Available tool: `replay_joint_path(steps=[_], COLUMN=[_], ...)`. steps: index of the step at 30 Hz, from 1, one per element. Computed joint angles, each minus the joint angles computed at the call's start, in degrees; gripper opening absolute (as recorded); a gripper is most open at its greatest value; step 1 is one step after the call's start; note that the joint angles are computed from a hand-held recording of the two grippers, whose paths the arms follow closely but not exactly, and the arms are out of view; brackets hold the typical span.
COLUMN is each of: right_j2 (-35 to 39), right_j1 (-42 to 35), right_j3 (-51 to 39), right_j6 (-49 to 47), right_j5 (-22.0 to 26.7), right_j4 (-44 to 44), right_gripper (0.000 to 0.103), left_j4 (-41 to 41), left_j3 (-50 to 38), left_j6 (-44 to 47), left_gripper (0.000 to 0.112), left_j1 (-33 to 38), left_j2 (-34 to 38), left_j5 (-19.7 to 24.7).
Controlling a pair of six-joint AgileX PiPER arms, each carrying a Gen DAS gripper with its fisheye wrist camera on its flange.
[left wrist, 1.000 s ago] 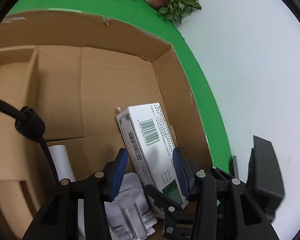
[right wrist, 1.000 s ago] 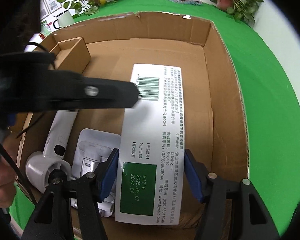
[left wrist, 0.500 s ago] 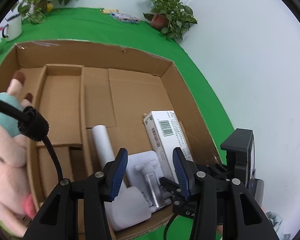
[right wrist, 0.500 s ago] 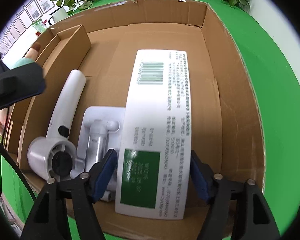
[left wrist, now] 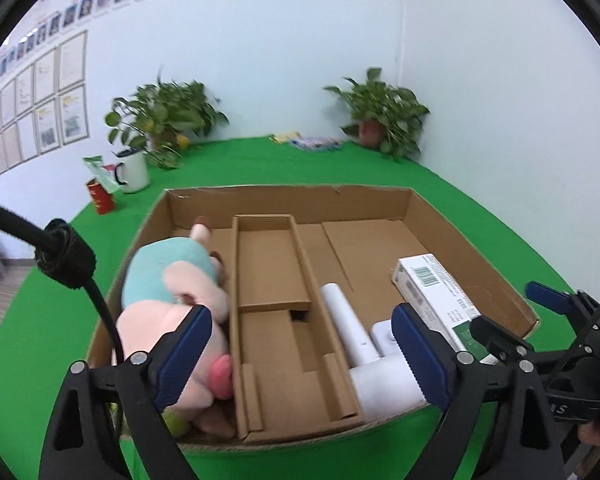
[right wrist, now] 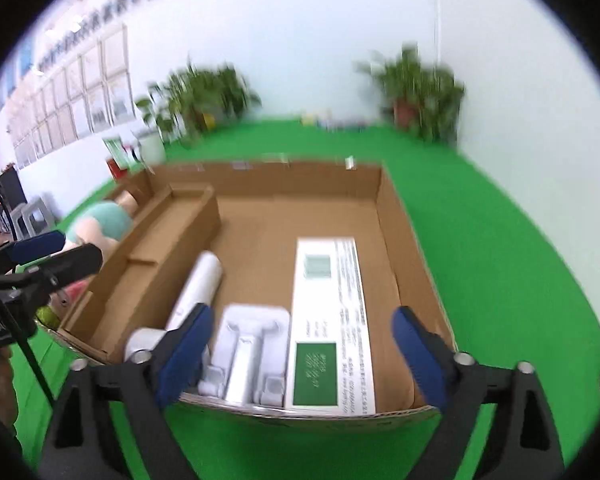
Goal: Organize objects
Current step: 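Open the right gripper and withdraw it from the large box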
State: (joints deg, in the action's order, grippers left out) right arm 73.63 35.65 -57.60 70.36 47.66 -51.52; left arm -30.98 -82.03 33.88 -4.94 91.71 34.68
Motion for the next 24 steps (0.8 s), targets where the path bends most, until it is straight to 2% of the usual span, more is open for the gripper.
replay_joint_path(steps=[2, 5, 10, 12, 15, 17, 20, 24], right_j2=[-0.4, 1.8, 3.6, 3.1, 3.2, 3.2, 3.6, 3.8], right_j1=[1.8, 0.3, 3.3, 4.4, 6.2, 7.2, 8.9, 9.8], right_j3=[2.6, 3.8, 4.8, 5.6, 6.6, 7.4, 8.3, 9.0], right_j6=[4.6, 5.3, 10.0, 11.1, 14.4, 17.1, 21.1, 23.6], right_j5=[-1.0, -5.6, -4.1, -3.2, -1.6, -0.6, 1.1, 2.2], right_j4=[-3.6, -2.8, -6.3, -7.4, -10.8, -12.9, -16.3, -18.5], right_gripper=[0.103, 0.103, 0.102, 0.102, 0.102, 0.102, 0.102, 0.102], left_j4=[0.4, 3.5, 8.5, 6.9, 0.4, -1.2, -1.5, 8.8], left_j3=[4.7, 9.3, 15.1, 16.1, 19.6, 20.8, 20.8, 20.2], left_j6=[-0.4, -2.7, -7.1, -6.6, 0.3, 2.0, 2.7, -7.6], left_gripper=[0.093, 0.093, 0.093, 0.093, 0.094, 0.096, 0.099, 0.103], left_j1=[0.2, -0.4, -2.6, -3.2, -3.6, -3.8, -3.7, -4.1], left_j2=[-1.9, -2.8, -2.4, -0.7, -1.1, -1.5, -1.5, -1.5], left_j5=[-4.1, -8.2, -15.8, -18.1, -23.3, -25.0, -24.5, -24.2])
